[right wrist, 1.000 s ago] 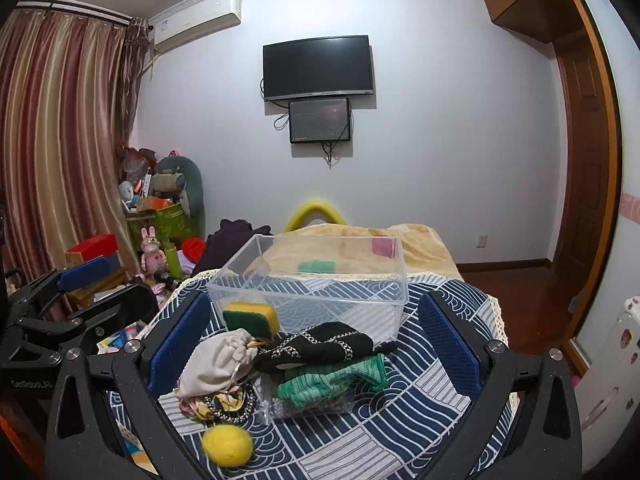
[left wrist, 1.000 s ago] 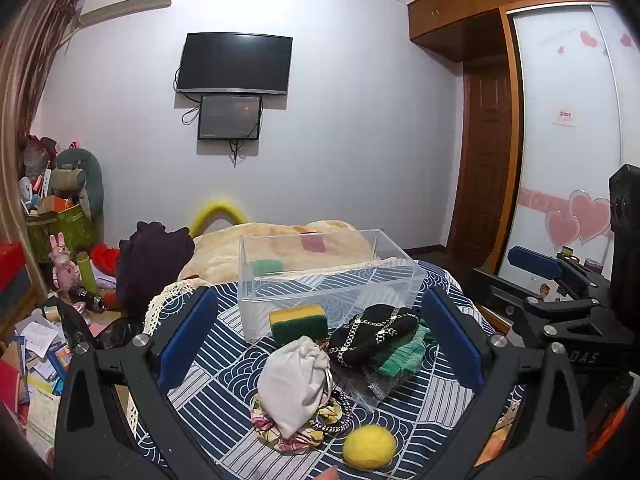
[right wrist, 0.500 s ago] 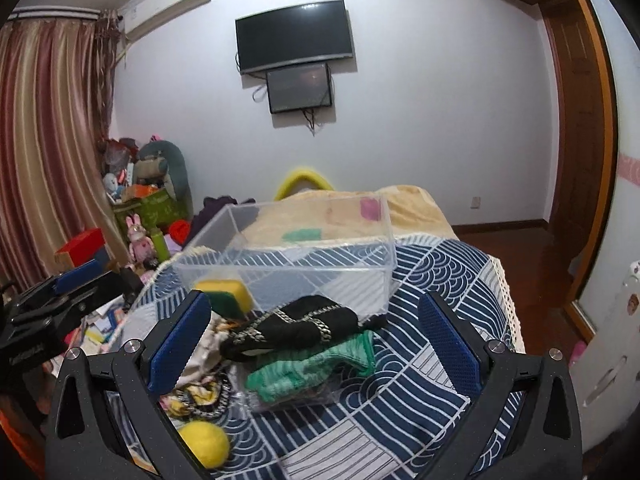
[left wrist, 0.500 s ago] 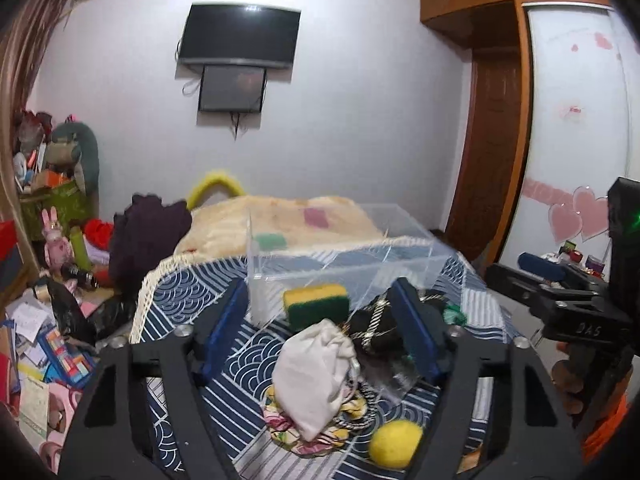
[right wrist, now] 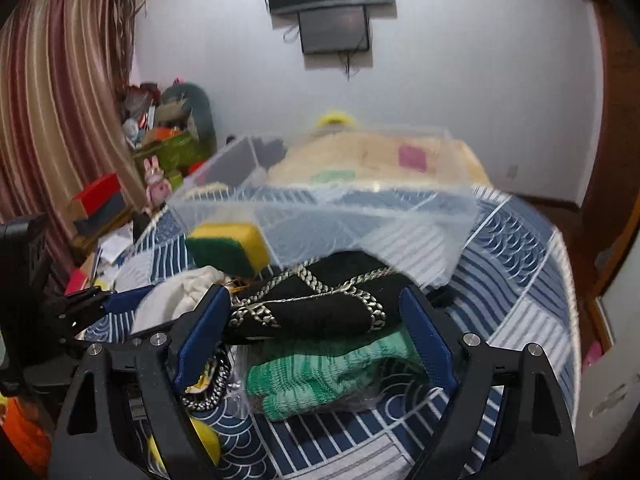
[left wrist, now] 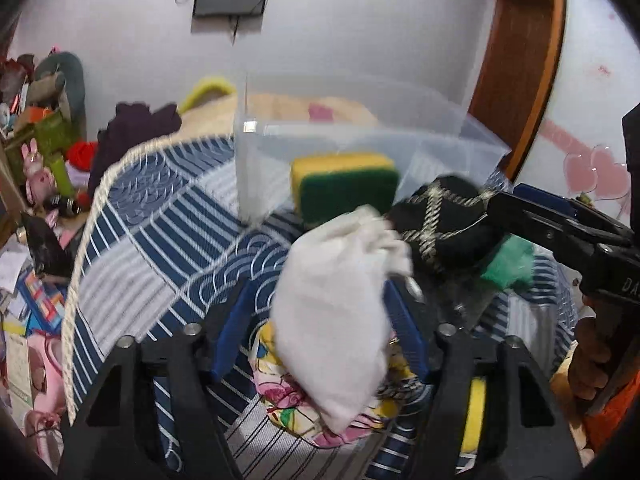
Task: Organize soft objects
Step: 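Grasp the white drawstring bag with the left tool while the right tool grasps the black chained hat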
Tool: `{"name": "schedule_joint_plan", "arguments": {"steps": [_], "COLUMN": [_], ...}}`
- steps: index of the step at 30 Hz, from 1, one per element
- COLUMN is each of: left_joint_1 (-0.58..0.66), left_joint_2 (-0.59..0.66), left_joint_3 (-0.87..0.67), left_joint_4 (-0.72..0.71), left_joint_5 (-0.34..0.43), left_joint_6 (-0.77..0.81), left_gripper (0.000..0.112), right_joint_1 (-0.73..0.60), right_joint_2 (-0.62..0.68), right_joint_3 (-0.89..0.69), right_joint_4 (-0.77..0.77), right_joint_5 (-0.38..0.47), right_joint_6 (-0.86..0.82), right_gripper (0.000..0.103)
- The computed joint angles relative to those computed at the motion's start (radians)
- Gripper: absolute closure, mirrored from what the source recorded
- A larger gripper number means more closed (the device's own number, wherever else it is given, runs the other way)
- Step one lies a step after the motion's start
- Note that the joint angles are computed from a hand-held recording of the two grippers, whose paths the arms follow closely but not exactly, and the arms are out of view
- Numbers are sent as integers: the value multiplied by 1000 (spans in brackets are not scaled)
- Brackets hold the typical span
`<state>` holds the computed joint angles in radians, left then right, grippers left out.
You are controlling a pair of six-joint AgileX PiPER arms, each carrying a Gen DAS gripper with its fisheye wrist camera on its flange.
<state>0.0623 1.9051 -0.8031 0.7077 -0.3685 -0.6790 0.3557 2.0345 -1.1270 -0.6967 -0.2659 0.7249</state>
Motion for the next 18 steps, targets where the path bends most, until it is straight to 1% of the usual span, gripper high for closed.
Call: {"name": "schedule_joint_plan", "arguments": {"steps": [2, 3, 4, 5, 6, 7, 8, 9, 10, 11, 12, 13, 14, 15, 17, 18], "left_joint_1": [13, 22, 29, 31, 30, 31, 34, 42, 41, 37, 37, 44, 45, 50, 58, 62], "left_joint_2": [26, 37, 44, 46, 44, 43, 41, 40, 32, 25, 16, 9, 2, -9, -37, -49], "left_joint_3": [-19, -29, -34, -31, -22, -11, -7, -6, 3, 15, 22, 29, 35, 48, 79, 89], "left_joint_4": [94, 152, 186, 182, 162, 158, 178, 203, 200, 170, 169, 192, 191, 186, 160, 154], "left_joint_5": [-7, -16, -29, -37, -47, -69, -82, -94, -101, -103, -107, -119, -123, -130, -144, -147], "left_joint_6": [-105, -165, -202, -198, -175, -160, -168, -177, -166, -135, -130, -146, -147, -138, -107, -97], "left_gripper": [36, 36, 37, 37, 45, 55, 60, 71, 75, 76, 81, 84, 85, 86, 87, 87], "right_joint_1": [0, -3, -6, -7, -7, -7, -8, -11, -16, -18, -17, -13, -15, -16, -24, -30], "right_joint_2": [19, 20, 20, 17, 16, 12, 9, 8, 6, 0, -5, -13, -19, -26, -37, -43], "right_joint_3": [-18, -15, -16, -17, -14, -7, 0, 0, 0, 6, 13, 23, 33, 39, 52, 60], "right_joint_4": [-6, -12, -45, -78, -75, -61, -68, -93, -127, -121, -76, -4, 28, 49, 65, 74], "right_joint_5": [25, 23, 27, 33, 33, 31, 26, 21, 20, 19, 19, 17, 9, 5, -16, -25], "right_joint_6": [4, 5, 32, 58, 47, 25, 24, 46, 75, 64, 18, -52, -84, -101, -115, -121], "right_gripper": [18, 18, 18, 18, 19, 22, 26, 29, 35, 42, 45, 51, 58, 60, 70, 71]}}
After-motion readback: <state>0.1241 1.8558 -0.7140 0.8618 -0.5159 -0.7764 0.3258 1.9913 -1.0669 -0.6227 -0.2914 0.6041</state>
